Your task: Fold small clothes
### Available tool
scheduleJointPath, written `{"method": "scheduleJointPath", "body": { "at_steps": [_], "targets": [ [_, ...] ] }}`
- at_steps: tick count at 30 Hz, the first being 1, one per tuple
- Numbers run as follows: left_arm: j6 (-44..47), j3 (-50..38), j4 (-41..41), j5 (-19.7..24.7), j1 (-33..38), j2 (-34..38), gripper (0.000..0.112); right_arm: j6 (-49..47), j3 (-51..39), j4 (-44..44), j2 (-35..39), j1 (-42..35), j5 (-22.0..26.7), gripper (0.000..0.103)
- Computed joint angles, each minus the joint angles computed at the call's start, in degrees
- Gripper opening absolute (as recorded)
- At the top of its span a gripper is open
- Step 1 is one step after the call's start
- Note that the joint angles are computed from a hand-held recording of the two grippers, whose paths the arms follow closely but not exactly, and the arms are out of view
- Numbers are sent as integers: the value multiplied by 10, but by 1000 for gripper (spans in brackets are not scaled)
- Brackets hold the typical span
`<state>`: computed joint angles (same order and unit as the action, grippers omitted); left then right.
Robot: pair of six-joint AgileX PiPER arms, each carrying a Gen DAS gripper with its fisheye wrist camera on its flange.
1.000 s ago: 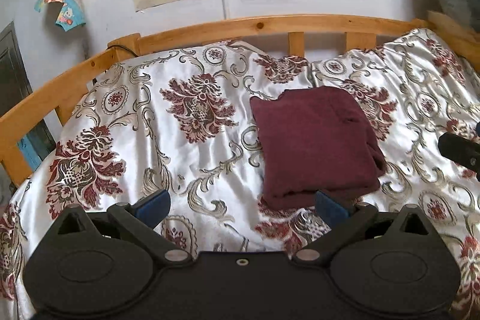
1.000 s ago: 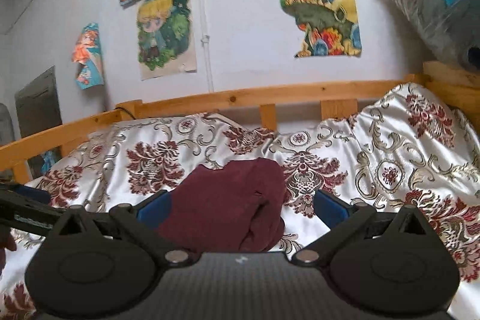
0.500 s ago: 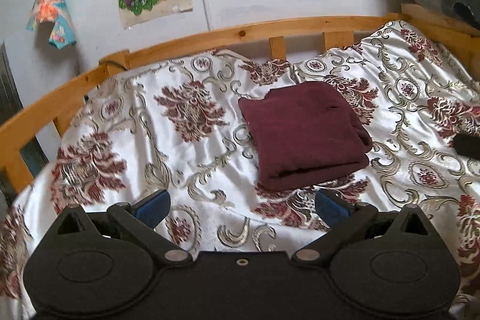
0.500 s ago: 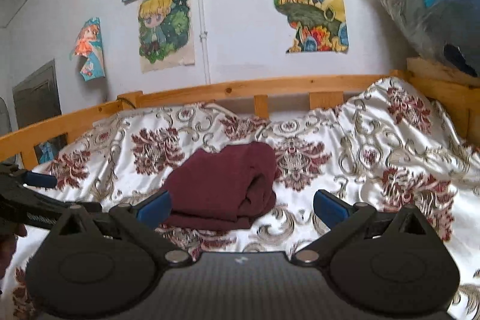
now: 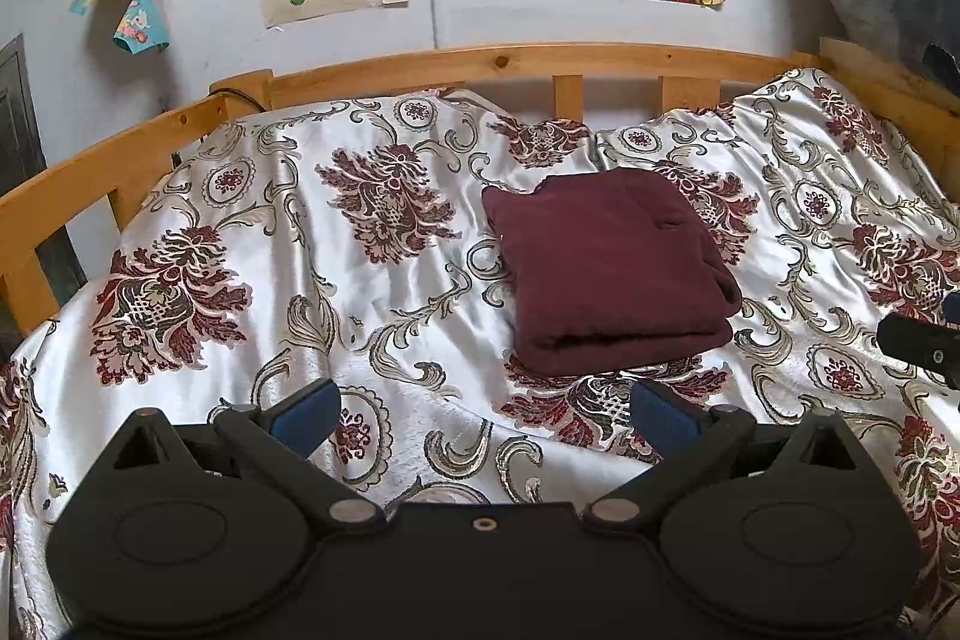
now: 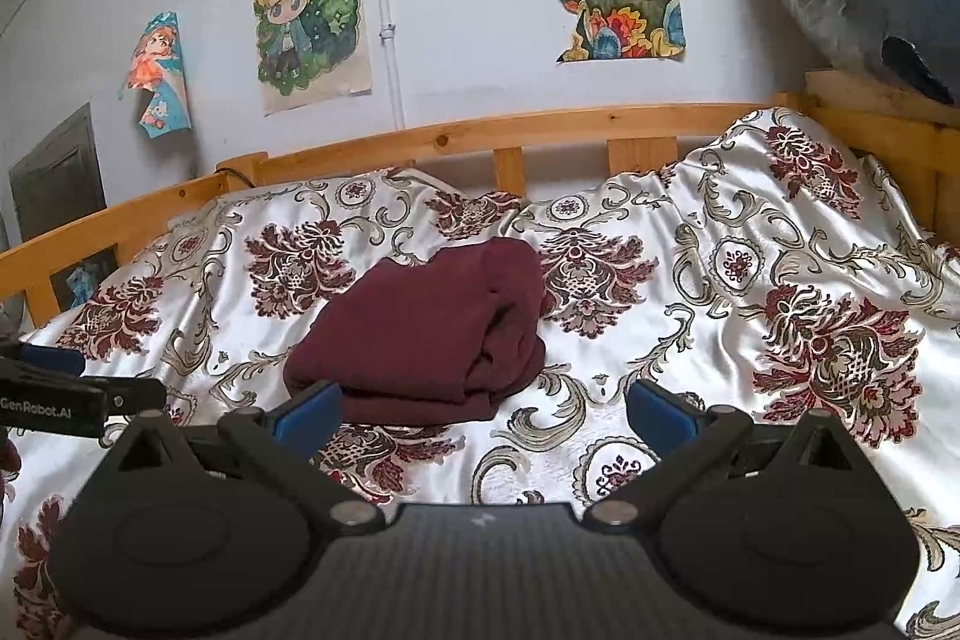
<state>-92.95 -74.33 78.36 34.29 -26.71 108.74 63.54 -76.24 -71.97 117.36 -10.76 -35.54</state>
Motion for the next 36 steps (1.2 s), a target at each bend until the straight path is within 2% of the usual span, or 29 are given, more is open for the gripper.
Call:
{"method": "scheduleJointPath", "body": {
  "at_steps": [36],
  "targets": [
    [-1,3,2,0,-2,-5,102,4,-1,0,0,0,0,103]
  ]
}}
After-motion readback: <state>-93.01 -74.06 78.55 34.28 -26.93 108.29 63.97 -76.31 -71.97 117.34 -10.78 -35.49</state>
